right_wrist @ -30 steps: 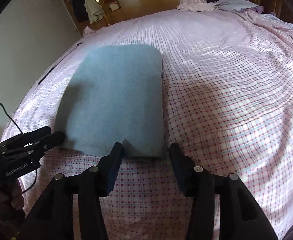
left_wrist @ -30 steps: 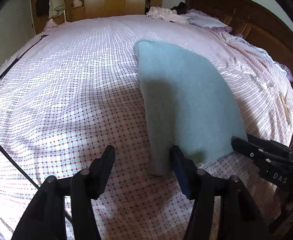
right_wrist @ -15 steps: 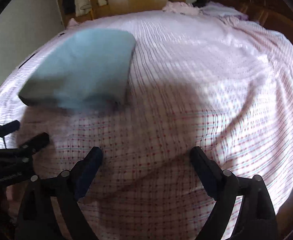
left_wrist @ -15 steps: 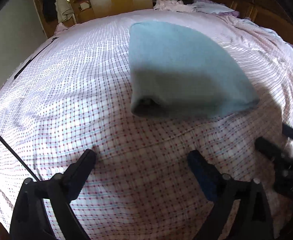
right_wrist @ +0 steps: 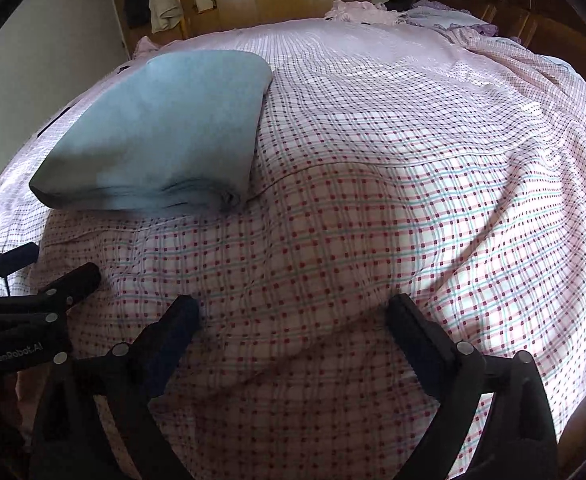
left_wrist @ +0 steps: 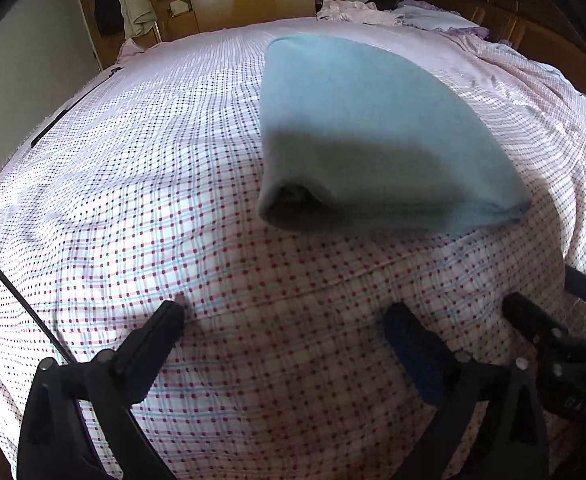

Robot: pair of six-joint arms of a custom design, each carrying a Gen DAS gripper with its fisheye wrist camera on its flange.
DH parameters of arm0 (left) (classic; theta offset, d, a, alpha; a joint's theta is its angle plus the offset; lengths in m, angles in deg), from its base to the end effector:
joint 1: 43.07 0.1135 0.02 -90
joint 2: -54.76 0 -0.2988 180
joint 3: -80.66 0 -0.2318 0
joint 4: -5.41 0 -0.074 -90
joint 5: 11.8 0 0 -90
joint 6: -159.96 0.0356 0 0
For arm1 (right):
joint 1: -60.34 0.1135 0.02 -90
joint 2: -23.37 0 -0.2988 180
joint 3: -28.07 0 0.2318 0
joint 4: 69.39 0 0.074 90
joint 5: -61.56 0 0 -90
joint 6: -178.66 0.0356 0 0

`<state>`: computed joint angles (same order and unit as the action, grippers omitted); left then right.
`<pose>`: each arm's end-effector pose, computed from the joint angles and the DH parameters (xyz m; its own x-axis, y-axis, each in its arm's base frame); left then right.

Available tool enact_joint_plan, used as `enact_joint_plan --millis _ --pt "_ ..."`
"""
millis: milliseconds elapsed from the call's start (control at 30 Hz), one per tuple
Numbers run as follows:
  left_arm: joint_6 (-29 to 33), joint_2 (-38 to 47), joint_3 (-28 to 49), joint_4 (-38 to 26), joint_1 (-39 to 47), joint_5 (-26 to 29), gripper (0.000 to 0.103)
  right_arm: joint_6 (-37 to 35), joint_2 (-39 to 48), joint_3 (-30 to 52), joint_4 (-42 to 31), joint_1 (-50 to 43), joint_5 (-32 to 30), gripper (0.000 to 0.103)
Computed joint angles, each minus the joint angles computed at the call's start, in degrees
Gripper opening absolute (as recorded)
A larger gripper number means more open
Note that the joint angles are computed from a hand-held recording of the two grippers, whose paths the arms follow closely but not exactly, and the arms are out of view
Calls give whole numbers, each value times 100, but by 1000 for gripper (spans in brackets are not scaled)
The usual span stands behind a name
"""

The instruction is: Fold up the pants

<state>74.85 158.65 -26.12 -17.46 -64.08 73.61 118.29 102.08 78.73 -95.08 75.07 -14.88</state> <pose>0.3335 -0.1250 0.1973 -0.7214 0.3681 -0.5866 0.3758 0.9195 0.1148 0.2249 0.0505 0.2099 -0.7338 0.3040 -0.6076 0.2873 0.9492 0.1281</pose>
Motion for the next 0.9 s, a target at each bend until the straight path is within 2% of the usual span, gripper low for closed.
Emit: enact_joint_plan --millis 900 --pt "77 -72 -55 -11 36 37 103 24 -13 -39 30 23 19 95"
